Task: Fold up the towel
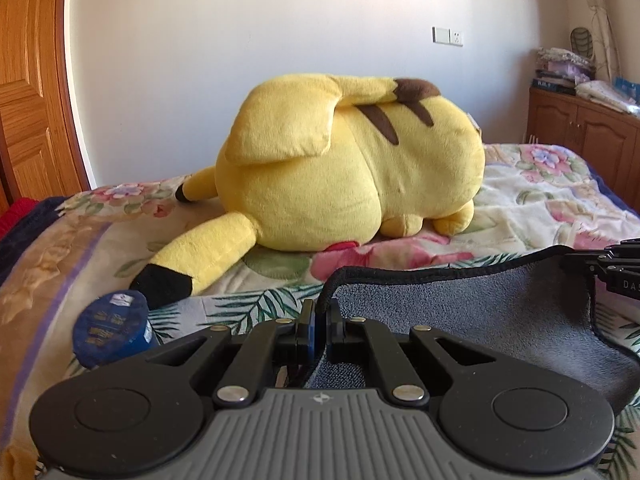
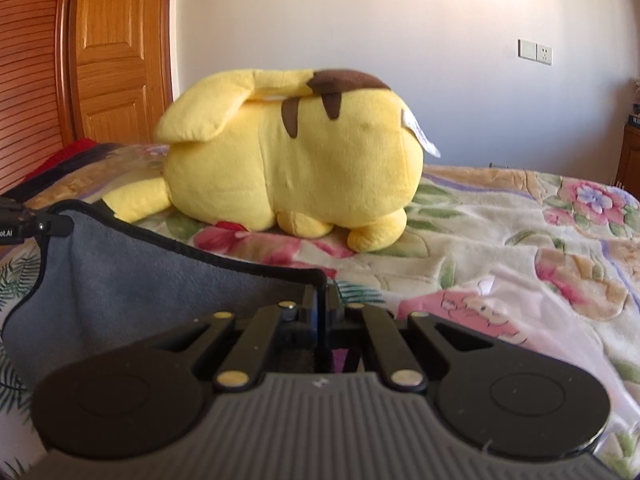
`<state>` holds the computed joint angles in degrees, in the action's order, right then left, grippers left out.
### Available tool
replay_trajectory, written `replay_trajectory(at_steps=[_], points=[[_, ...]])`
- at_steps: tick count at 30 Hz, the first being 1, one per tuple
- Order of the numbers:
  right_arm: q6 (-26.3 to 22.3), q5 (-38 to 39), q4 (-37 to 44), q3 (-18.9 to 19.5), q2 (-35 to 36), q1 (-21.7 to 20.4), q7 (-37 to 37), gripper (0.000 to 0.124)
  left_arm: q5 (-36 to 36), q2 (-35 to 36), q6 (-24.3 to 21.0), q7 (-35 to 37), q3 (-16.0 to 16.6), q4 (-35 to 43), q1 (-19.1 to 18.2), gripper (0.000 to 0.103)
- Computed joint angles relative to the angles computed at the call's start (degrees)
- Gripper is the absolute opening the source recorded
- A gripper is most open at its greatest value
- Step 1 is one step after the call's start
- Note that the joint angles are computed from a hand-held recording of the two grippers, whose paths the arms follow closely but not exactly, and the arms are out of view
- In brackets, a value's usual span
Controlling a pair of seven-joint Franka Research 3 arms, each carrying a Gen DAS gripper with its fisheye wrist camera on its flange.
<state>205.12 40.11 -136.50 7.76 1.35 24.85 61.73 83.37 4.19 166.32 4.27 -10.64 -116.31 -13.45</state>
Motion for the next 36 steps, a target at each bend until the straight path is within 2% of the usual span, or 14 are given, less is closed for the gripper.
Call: replay_trajectory(at_steps=[8,11,13,15,17,19,23,25,31,34,36], points=[[-1.1,-0.2,0.7,-0.7,2.1,0.3,0.1,0.005,-2.5,2.1,-1.7,2.0,0.4,0.7,-0.9,0.000],[-1.4,1.0,0.9,-1.0,2.1,0.7,-0.9,0.011,-2.7,2.1,-1.8,1.7,0.5,0.4,-1.1,0.000],[-1.7,3.9,1.4,-1.2,2.1,1.5,-4.1,0.012,-3.0,2.0,-1.6,2.0,0.6,0.2,-1.1,0.007],[-1.5,5.6,1.6,-1.2,2.0,1.8,-5.9,0.019,-2.5,1.7,-1.8,1.7,0.5,0.0,-1.3,0.009],[-0.9,2.9,0.5,-0.9,1.4,1.0,-3.0,0.046,-2.5,1.4,-1.5,1.5,0.4,-0.2,-1.3,0.013],[-0.5,2.5,-0.2,-0.6,0.7,0.9,-2.3,0.049,-3.1,0.9,-1.5,1.8,0.3,-0.7,-1.3,0.020],[-2.0,6.9,-0.4,0.1,-1.2,1.2,-6.1,0.049,-5.1,-1.0,-1.2,3.5,-0.4,-2.3,-1.2,0.027],[-2.6,10.6,-0.3,0.9,-2.3,1.3,-9.3,0.049,-6.7,-2.3,-1.2,4.8,-0.8,-3.3,-1.2,0.032],[-4.0,25.9,0.8,5.4,-6.6,0.0,-22.6,0.048,-12.3,-6.9,-1.6,9.6,-2.5,-6.6,-0.8,0.032],[-4.5,36.4,2.5,7.9,-8.4,-0.8,-32.3,0.048,-15.5,-9.4,-2.0,12.2,-3.5,-8.2,-0.4,0.034],[-4.3,43.6,3.8,8.1,-9.5,-0.1,-39.1,0.048,-17.6,-11.1,-2.3,14.0,-4.2,-9.3,-0.2,0.034]])
